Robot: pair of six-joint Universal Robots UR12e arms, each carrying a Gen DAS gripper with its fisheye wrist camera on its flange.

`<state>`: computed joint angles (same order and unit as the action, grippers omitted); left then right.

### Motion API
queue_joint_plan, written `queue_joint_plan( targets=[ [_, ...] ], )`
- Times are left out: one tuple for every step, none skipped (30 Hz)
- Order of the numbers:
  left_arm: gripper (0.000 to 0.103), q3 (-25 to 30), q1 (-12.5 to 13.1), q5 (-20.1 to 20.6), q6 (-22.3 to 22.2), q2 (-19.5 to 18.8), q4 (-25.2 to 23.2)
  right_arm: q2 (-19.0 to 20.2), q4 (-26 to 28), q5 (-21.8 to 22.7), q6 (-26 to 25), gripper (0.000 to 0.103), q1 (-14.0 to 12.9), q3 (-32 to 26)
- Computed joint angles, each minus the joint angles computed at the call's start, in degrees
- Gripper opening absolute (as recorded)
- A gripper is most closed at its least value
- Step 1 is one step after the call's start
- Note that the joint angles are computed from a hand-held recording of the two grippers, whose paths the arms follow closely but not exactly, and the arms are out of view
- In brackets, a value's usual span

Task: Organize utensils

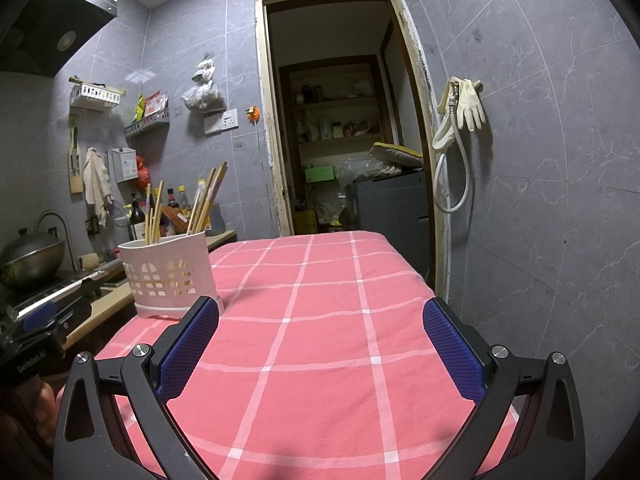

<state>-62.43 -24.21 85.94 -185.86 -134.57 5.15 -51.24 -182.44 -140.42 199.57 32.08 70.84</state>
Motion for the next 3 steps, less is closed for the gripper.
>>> queue_joint_plan(
  targets=[
    [0.101, 0.1, 0.0, 0.0, 0.0, 0.0, -0.1, 0.0, 0.0, 0.0, 0.0, 0.103, 0.0, 0.0],
    [0.101, 0.1, 0.0, -0.1, 0.0, 0.0, -0.1, 0.0, 0.0, 0.0, 0.1, 0.103, 0.0, 0.0],
    [0.101, 0.2, 0.0, 0.0, 0.0, 0.0, -0.1, 0.0, 0.1, 0.0, 0.1, 0.103, 0.0, 0.0]
  ],
)
